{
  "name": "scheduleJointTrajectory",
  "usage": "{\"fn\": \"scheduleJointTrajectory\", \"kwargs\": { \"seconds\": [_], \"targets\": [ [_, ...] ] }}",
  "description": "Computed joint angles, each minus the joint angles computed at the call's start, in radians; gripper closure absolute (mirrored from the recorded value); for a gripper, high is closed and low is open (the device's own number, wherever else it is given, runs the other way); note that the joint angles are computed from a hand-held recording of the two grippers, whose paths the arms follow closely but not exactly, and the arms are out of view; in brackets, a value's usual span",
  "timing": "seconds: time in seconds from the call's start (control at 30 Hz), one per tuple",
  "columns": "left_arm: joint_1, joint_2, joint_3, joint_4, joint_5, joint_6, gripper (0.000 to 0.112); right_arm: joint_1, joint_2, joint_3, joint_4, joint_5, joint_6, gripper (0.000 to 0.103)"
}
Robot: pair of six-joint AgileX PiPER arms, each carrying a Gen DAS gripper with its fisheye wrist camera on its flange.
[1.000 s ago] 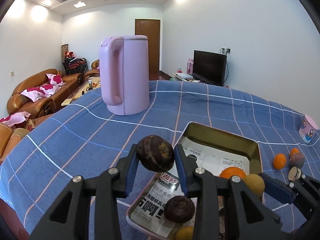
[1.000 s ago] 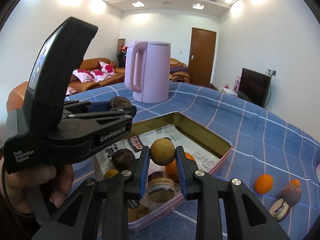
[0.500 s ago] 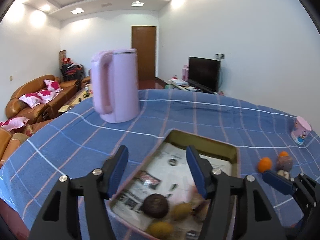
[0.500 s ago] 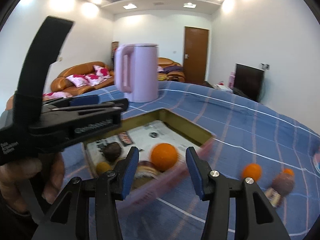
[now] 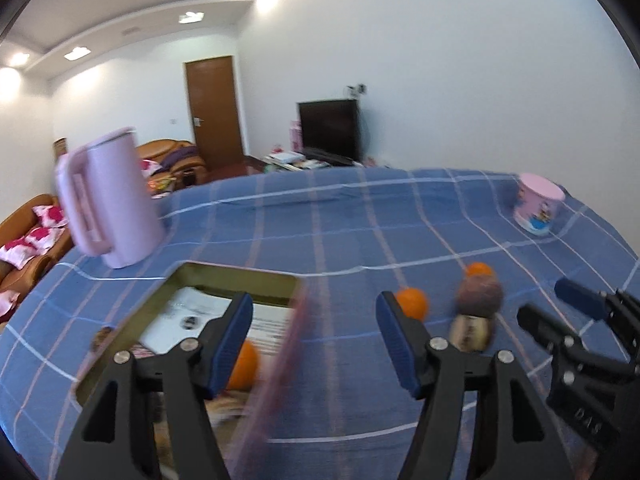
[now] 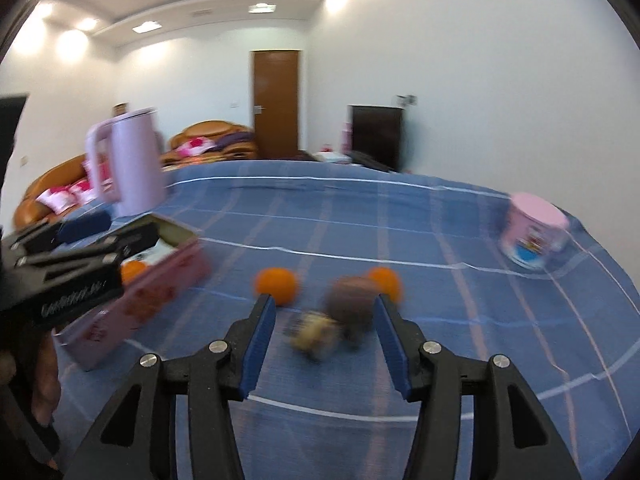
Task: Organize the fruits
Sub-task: 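Move both open tools back to the remaining items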
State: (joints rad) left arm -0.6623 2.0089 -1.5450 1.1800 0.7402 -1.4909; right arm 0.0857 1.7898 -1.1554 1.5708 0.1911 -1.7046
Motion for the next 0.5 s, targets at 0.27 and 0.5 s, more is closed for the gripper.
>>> {"fn": "scheduleJointTrajectory", "kwargs": {
  "seconds": [0.27,0.5],
  "targets": [
    [-0.045,0.157,-0.248,-0.187,-0.011,0.265,0.046,-0.086,0.023,-0.039,-0.132,-0.038,0.175,0.046],
    [-0.041,0.277,-0.443,-0.391,0.035,0.505,0.046,-0.141,0.033,-0.049,-0.102,-0.018,0.175,0.044]
  ]
}}
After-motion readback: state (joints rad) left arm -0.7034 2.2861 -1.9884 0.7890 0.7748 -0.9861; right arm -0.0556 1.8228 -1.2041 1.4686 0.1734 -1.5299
